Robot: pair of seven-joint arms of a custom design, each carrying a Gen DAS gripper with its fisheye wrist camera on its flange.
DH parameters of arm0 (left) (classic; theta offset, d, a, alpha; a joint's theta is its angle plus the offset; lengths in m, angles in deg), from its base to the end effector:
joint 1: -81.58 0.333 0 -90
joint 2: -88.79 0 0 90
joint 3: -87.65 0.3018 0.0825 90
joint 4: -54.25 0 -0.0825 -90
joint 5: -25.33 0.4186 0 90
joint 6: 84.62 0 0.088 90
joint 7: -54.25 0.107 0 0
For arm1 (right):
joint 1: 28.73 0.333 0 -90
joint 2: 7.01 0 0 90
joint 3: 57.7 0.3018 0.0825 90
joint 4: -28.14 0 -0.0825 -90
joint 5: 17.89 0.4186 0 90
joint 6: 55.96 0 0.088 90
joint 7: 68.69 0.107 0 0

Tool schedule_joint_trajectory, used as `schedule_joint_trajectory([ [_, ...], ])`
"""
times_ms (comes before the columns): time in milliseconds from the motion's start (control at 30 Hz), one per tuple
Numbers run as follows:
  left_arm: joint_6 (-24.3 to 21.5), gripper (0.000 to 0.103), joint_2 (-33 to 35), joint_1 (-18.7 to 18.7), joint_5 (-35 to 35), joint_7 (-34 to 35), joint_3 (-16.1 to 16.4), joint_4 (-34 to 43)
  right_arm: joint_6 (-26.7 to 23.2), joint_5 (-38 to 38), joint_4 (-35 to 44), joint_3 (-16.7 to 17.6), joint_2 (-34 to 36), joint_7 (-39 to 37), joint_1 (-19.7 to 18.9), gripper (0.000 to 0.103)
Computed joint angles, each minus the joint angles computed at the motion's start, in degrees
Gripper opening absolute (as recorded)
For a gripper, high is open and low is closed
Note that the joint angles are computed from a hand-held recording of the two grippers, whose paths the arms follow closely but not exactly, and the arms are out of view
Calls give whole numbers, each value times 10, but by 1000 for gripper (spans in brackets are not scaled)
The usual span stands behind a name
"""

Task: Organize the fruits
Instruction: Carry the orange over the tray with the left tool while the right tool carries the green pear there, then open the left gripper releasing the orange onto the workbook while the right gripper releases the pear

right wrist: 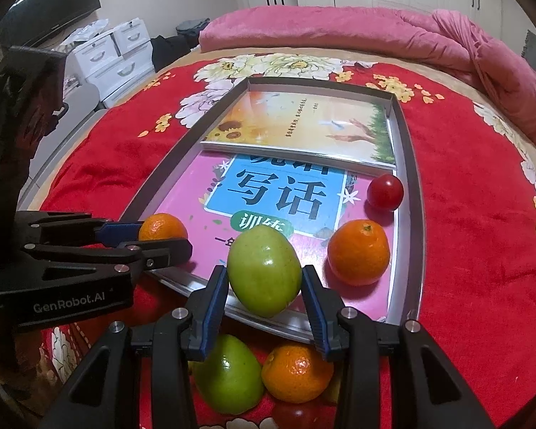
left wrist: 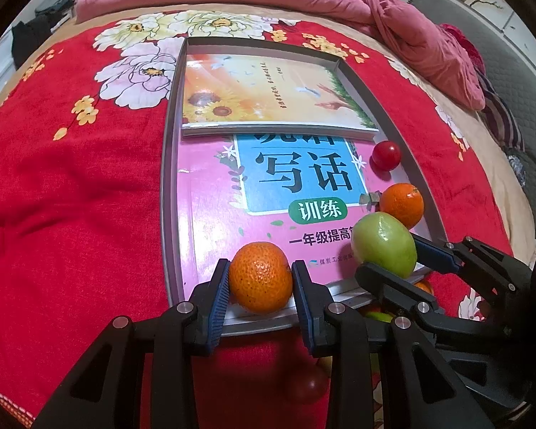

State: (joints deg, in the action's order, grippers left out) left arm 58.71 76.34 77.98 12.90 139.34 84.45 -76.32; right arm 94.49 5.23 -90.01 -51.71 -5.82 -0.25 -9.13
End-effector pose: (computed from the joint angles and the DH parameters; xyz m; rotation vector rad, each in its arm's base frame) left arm 0.5449 -0.0644 0.4613 -2.1715 1.9430 -0.6483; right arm 0.5667 0.2608 0.4521 -2.2058 1.2718 -0.1987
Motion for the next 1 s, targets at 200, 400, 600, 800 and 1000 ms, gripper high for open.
schedule_joint_trajectory([
  [200, -2, 35, -1, 0, -5, 3, 1, -1, 2, 1, 3, -1, 0, 3, -1, 44],
  [400, -6, 35, -4, -1, -14, 6, 3, -1, 9, 23, -6, 0, -13, -13, 0, 49],
  [600, -10, 35, -6, 1, -11, 3, 3, -1, 16, 27, -16, -1, -25, -16, 2, 50],
  [800, -11, 35, -9, 2, -8, -1, 3, -3, 22, 38, -26, -3, -39, -18, 3, 52],
  [1000, -7, 36, -11, -3, -33, 14, 9, -4, 25, 59, -37, -8, -54, -20, 2, 54],
])
